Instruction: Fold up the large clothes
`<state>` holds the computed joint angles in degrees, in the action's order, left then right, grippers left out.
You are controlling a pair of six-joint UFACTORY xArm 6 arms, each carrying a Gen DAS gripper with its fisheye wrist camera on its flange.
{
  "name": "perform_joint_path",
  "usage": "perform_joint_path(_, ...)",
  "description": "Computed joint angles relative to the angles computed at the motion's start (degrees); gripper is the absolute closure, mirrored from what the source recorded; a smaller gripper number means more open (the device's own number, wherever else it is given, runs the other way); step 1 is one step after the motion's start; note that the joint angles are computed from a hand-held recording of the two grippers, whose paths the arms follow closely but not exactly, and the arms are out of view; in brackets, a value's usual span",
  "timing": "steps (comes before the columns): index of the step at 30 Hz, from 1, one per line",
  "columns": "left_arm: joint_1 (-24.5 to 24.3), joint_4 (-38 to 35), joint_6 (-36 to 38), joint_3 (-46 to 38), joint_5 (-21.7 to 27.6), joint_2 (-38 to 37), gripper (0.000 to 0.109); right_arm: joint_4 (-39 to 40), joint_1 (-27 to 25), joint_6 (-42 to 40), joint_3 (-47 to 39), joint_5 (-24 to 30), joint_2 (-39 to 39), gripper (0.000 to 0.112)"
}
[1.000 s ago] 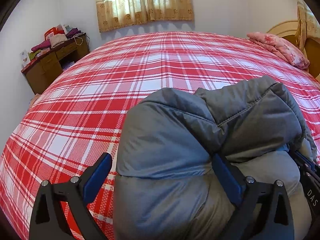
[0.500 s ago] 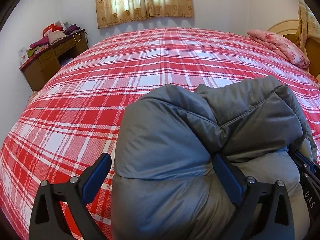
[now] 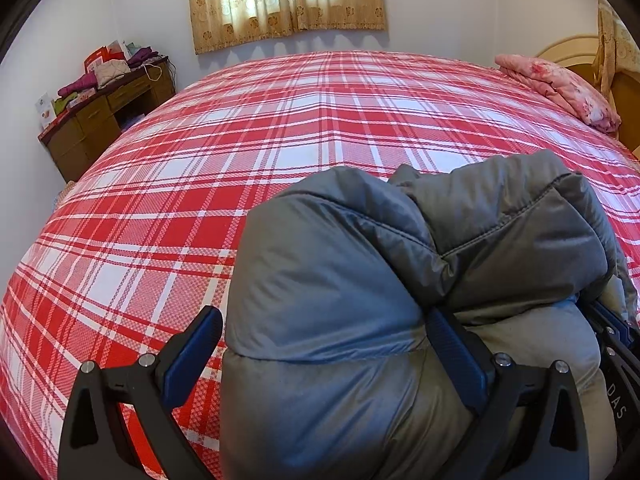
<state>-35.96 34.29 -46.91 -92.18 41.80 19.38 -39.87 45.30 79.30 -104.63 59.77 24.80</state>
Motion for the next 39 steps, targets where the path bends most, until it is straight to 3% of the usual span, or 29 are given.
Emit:
perform_joint_path(9,0.2,-3.1,2.7,0.0,0.6,-0.5,0.006,0.4,-0.2,-0.2,-0.5,-0.4,0.3,0.094)
perform_joint_path(13,1.1,-10.1,6.4,9.1,-3.8,-8.8,0.007,0.2,0.3,-0.9,2.8,-1.2,-3.2,0.088)
perform_joint_path(16,2.1,-14.9,8.5,21.1,-11.1,-18.3,0.007,-3.9,2.2,4.0,9.8,-2.7,-9.4,0.055)
perform_joint_path(17,2.2,-15.7,9.2,23.4,-12.7,-20.0,0.007,-5.7,3.0,6.1,11.9,-2.2,-11.2,0.036)
perform_joint_path(18,2.3,-16.5,10.0,26.8,-14.5,-22.3,0.007,-7.6,4.1,8.3,13.5,-0.7,-12.8,0.028)
perform_joint_path(19,2.2,-18.4,12.1,28.9,-15.7,-23.5,0.007,-9.2,5.0,9.7,15.3,0.1,-14.1,0.028)
perform_joint_path(21,2.0,-19.5,13.3,31.4,-18.4,-24.5,0.007,-8.3,5.3,10.8,18.4,0.1,-16.0,0.028)
perform_joint_path(24,1.6,-20.6,14.5,32.1,-21.1,-23.9,0.007,-6.0,3.2,14.8,25.3,-9.0,-18.9,0.03)
perform_joint_path(30,1.2,-24.4,19.9,31.2,-21.9,-22.3,0.007,-4.2,0.2,15.0,28.0,-19.1,-18.7,0.036)
perform_joint_path(34,0.9,-33.1,26.2,30.4,-23.1,-20.7,0.007,-2.1,-1.9,14.1,29.5,-25.6,-18.6,0.039)
perform_joint_path(35,0.7,-35.6,28.2,30.2,-23.3,-20.4,0.012,-1.9,-2.6,14.3,30.8,-28.1,-19.2,0.042)
perform_joint_path(36,0.4,-38.0,30.5,30.2,-23.8,-20.3,0.016,-1.8,-3.3,14.4,31.8,-30.7,-19.4,0.055)
perform_joint_path(37,0.1,-38.0,31.0,30.2,-24.1,-20.3,0.024,-1.6,-4.3,14.5,33.1,-34.7,-19.7,0.061)
perform_joint_path(39,-0.5,-33.7,28.7,30.2,-24.1,-21.0,0.042,-2.2,-5.5,15.6,34.7,-40.5,-19.8,0.083)
